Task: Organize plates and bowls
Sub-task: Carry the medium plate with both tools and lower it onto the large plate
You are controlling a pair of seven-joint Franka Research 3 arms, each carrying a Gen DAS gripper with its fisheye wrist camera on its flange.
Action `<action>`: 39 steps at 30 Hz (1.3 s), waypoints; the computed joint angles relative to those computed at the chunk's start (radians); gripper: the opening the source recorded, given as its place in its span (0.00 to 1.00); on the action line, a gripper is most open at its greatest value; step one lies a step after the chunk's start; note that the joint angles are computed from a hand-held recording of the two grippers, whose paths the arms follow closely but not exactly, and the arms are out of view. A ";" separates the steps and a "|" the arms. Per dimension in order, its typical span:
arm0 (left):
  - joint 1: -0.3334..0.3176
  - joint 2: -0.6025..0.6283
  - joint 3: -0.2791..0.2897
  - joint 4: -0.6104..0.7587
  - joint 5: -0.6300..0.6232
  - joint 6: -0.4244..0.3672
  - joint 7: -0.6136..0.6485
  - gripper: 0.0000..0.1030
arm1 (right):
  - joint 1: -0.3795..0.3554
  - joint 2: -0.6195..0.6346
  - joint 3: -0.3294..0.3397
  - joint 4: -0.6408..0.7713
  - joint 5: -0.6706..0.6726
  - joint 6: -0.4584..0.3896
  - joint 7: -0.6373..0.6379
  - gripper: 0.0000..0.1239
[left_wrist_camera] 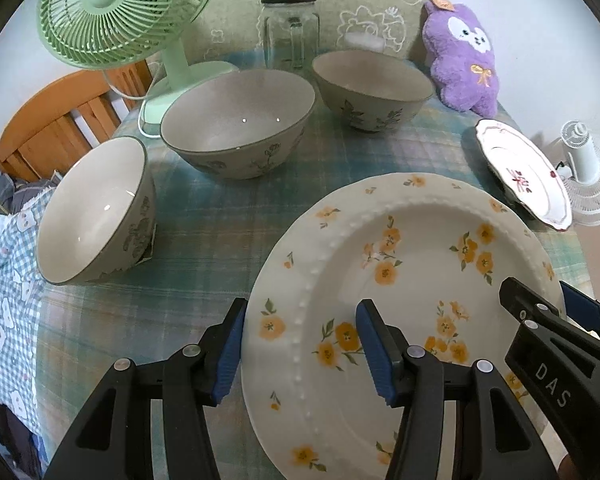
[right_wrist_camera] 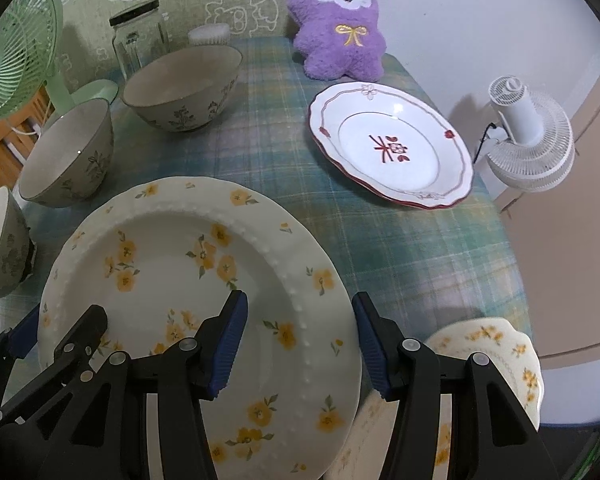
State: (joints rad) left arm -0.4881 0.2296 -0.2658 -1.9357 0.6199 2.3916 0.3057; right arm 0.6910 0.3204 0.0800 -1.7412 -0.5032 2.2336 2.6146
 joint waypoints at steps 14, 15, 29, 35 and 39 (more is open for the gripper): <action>-0.014 -0.074 -0.030 -0.064 0.037 0.050 0.030 0.54 | 0.004 -0.149 0.050 -0.140 -0.063 -0.076 0.206 0.47; -0.017 -0.075 -0.032 -0.063 0.040 0.047 0.030 0.54 | -0.001 -0.163 0.056 -0.156 -0.064 -0.075 0.216 0.47; -0.110 0.001 -0.055 0.059 0.063 -0.055 -0.050 0.54 | -0.116 -0.353 0.116 -0.379 -0.041 -0.015 0.173 0.47; -0.167 0.072 -0.052 0.154 0.059 -0.106 -0.088 0.54 | -0.173 -0.430 0.131 -0.468 -0.028 0.009 0.107 0.47; -0.207 0.118 -0.044 0.214 0.059 -0.141 -0.114 0.54 | -0.211 -0.475 0.135 -0.527 -0.002 0.042 0.058 0.47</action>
State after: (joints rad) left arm -0.6950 0.3472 -0.3099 -1.7214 0.6790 2.2504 0.1916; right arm 0.4804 -0.1543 0.2146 -2.2685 -0.5053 2.2757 2.6727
